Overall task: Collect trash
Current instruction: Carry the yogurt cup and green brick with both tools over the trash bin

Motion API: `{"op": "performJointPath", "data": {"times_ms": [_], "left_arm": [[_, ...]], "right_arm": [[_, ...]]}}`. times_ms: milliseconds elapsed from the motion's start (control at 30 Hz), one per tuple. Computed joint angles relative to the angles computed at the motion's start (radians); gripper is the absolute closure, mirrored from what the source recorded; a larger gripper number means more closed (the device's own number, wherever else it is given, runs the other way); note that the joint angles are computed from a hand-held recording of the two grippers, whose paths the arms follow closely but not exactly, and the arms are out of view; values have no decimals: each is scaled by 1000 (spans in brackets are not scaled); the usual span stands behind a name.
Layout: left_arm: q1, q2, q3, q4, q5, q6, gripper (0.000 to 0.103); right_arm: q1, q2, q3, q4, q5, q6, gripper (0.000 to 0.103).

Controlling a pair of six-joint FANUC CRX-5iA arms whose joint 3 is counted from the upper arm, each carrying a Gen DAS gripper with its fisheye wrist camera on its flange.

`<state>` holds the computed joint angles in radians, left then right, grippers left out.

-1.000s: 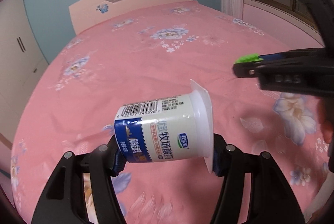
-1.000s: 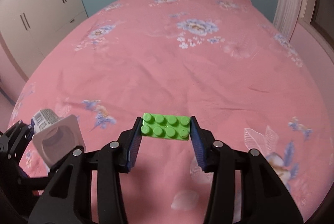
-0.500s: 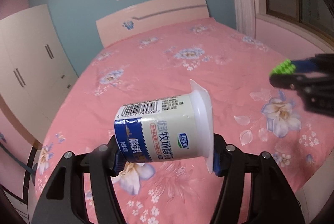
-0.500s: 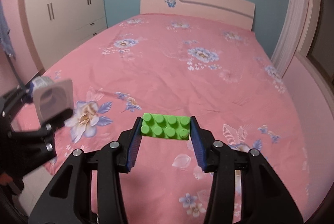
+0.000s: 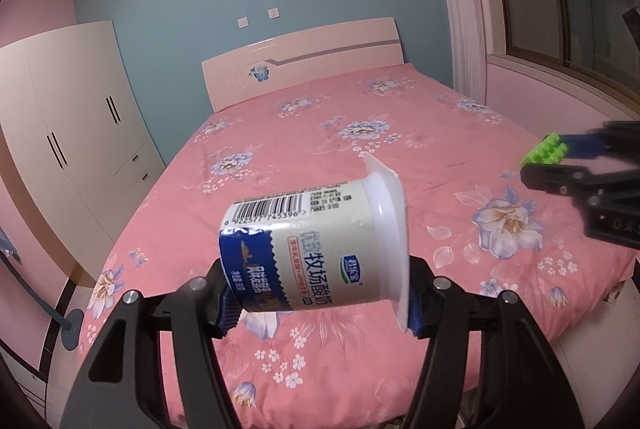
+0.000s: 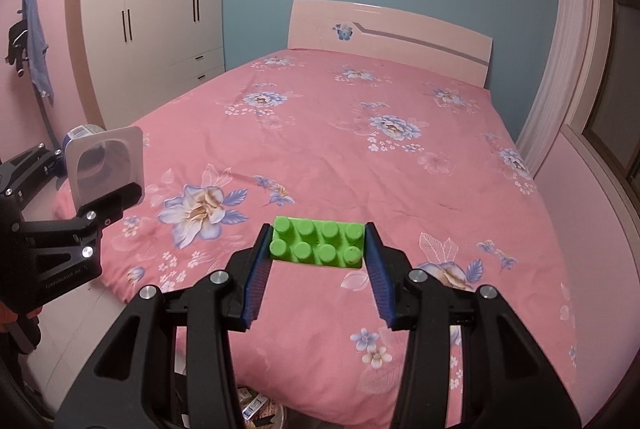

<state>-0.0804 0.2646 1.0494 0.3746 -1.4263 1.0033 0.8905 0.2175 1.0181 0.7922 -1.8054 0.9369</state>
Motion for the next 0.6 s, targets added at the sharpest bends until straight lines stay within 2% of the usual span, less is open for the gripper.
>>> {"op": "performJointPath", "data": {"times_ms": [233, 600], "left_arm": [[25, -120, -191, 13, 52, -69, 39], [50, -237, -401, 23, 84, -158, 39]], "right_arm": [[88, -73, -129, 26, -9, -60, 57], [153, -172, -320, -32, 21, -162, 57]]}}
